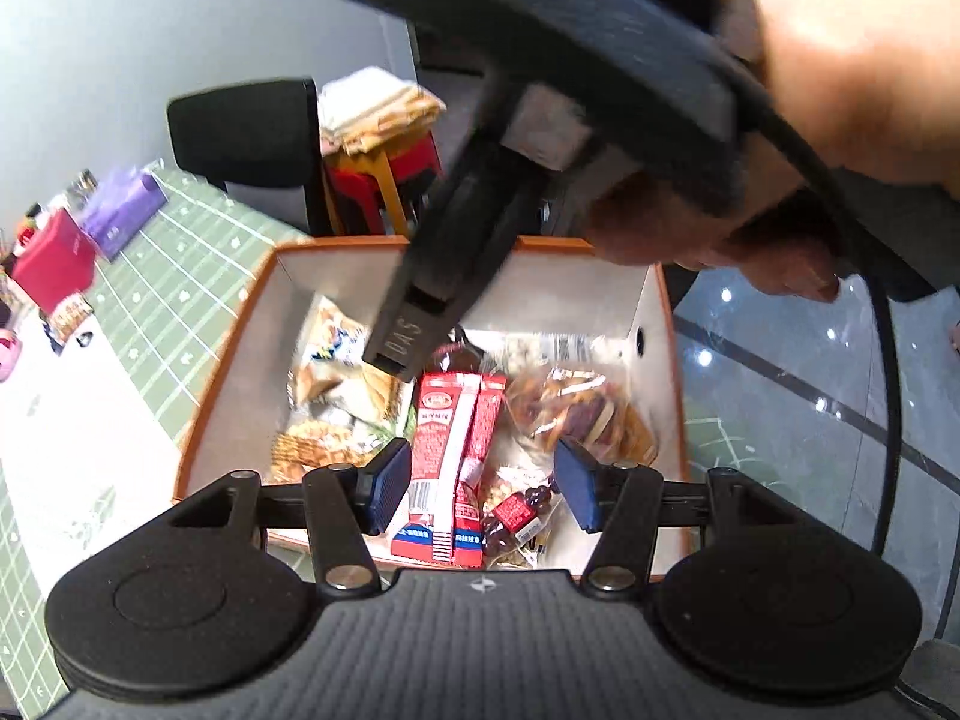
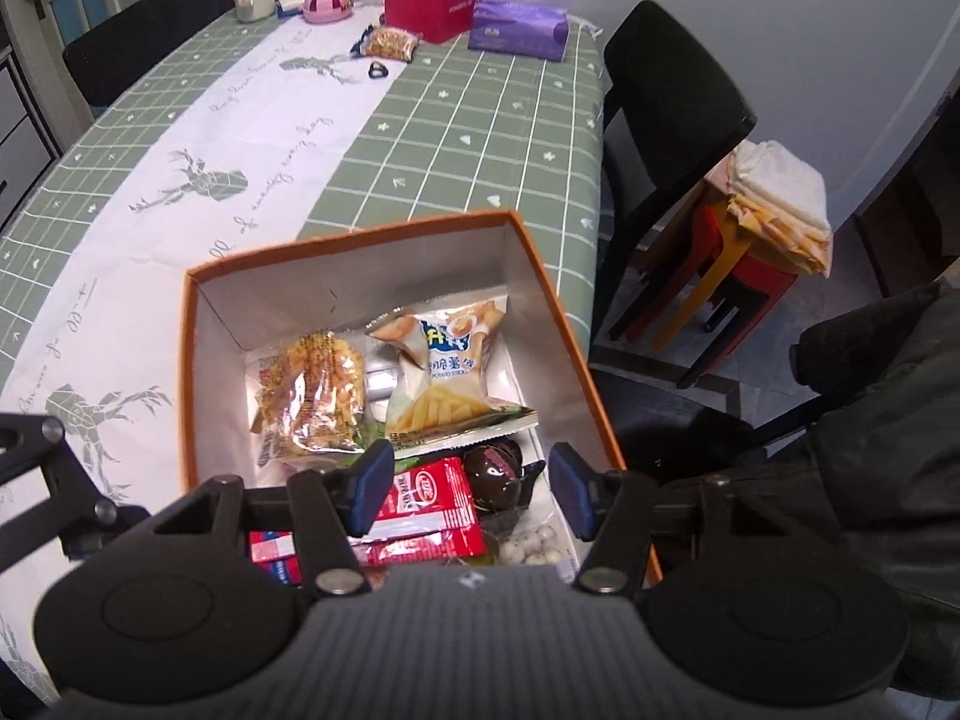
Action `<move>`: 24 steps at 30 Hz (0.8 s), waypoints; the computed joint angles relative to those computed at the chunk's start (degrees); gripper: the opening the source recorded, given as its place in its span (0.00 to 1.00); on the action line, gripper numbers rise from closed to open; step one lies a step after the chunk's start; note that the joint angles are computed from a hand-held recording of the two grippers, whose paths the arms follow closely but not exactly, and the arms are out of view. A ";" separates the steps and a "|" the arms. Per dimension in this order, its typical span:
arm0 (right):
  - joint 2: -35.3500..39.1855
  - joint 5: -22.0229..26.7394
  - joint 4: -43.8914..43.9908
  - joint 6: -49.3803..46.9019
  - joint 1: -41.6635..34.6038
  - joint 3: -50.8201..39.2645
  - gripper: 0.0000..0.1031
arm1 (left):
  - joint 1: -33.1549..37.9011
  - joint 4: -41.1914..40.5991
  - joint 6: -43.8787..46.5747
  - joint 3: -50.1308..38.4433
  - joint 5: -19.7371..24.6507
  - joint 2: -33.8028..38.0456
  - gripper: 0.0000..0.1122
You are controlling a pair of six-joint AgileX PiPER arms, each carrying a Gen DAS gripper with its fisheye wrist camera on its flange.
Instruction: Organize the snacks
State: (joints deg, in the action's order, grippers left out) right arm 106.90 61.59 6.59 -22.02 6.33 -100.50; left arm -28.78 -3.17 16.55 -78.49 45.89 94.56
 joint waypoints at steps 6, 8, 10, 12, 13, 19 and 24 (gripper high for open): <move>-10.73 -2.41 -0.64 5.32 -0.38 5.55 0.57 | 0.91 -1.11 0.76 2.70 -1.04 -6.23 0.66; -15.34 -4.84 0.50 7.49 -0.84 8.74 0.60 | 1.20 -0.61 -0.17 4.67 -2.65 -8.35 0.70; -20.15 -8.20 0.13 10.58 -0.76 12.69 0.73 | 1.94 -0.53 -2.37 7.90 -6.36 -10.59 0.76; -24.54 -11.05 0.40 12.75 -0.69 16.83 0.75 | 3.60 -3.37 -2.70 10.64 -9.76 -12.33 0.80; -26.24 -12.05 0.76 13.53 -0.67 18.69 0.75 | 4.25 -3.82 -3.59 12.01 -11.44 -12.78 0.80; -35.50 -20.83 -2.65 22.88 2.31 32.65 0.78 | 4.87 9.15 -25.97 18.55 -19.60 -13.66 0.80; -40.15 -29.73 -9.89 33.23 5.04 44.14 0.79 | 7.72 9.12 -30.05 22.05 -20.63 -14.84 0.80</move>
